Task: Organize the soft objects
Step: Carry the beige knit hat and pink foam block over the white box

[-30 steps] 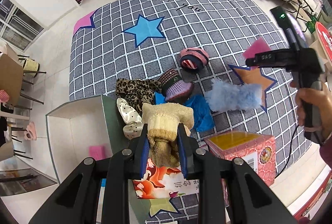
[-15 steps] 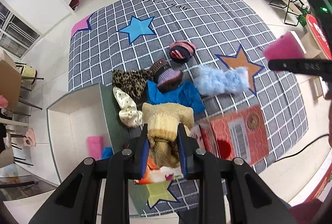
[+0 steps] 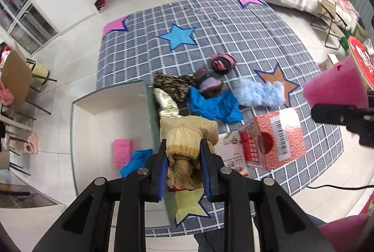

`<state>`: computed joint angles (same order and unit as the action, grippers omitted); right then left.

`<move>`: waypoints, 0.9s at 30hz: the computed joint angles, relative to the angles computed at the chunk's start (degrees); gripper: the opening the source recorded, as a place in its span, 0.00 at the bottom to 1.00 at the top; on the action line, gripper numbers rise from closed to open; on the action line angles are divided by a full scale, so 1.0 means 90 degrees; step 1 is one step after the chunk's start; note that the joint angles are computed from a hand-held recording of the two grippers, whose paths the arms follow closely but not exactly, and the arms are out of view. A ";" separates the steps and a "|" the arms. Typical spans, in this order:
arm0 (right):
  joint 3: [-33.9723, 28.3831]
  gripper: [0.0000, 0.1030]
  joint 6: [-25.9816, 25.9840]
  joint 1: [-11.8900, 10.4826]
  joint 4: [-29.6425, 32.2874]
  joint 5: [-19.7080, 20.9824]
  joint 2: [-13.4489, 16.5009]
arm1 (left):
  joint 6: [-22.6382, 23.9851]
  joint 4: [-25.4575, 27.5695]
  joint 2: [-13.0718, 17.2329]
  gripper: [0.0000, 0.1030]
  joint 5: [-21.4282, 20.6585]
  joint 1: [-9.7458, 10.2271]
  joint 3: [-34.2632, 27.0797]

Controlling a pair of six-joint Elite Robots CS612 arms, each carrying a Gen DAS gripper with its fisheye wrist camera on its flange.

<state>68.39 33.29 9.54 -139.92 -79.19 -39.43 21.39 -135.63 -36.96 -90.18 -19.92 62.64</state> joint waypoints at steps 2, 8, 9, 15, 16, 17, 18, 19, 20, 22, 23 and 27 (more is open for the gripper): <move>-0.0298 0.31 -0.0215 0.0069 0.0150 0.0050 0.0124 | -0.0120 -0.0143 -0.0036 0.26 0.0020 0.0063 0.0055; -0.1374 0.31 -0.1050 0.0287 0.0873 0.0223 0.0605 | -0.0710 -0.0178 -0.0068 0.26 0.0088 0.0287 0.0092; -0.1536 0.31 -0.1142 0.0315 0.0992 0.0244 0.0683 | -0.0785 -0.0161 -0.0064 0.26 0.0102 0.0313 0.0080; -0.2449 0.31 -0.1645 0.0471 0.1670 0.0327 0.1115 | -0.1431 -0.0128 -0.0041 0.26 0.0174 0.0535 0.0045; -0.2611 0.31 -0.1724 0.0499 0.1791 0.0322 0.1187 | -0.1542 -0.0115 -0.0034 0.26 0.0180 0.0572 0.0031; -0.2733 0.31 -0.1787 0.0518 0.1880 0.0318 0.1242 | -0.1620 -0.0101 -0.0024 0.26 0.0184 0.0602 0.0012; -0.2891 0.31 -0.1864 0.0542 0.1988 0.0314 0.1316 | -0.1675 -0.0105 -0.0024 0.26 0.0188 0.0627 0.0016; -0.2998 0.31 -0.1925 0.0558 0.2062 0.0310 0.1369 | -0.1722 -0.0103 -0.0019 0.26 0.0194 0.0650 0.0011; -0.3112 0.31 -0.1986 0.0574 0.2140 0.0307 0.1422 | -0.1755 -0.0100 -0.0017 0.26 0.0201 0.0666 0.0008; -0.3331 0.31 -0.2083 0.0603 0.2289 0.0297 0.1523 | -0.1821 -0.0086 -0.0008 0.26 0.0200 0.0699 -0.0001; -0.3448 0.31 -0.2127 0.0618 0.2369 0.0286 0.1579 | -0.1862 -0.0076 -0.0001 0.26 0.0190 0.0719 -0.0010; -0.3896 0.31 -0.2276 0.0656 0.2669 0.0258 0.1798 | -0.1969 -0.0045 0.0023 0.26 0.0161 0.0767 -0.0046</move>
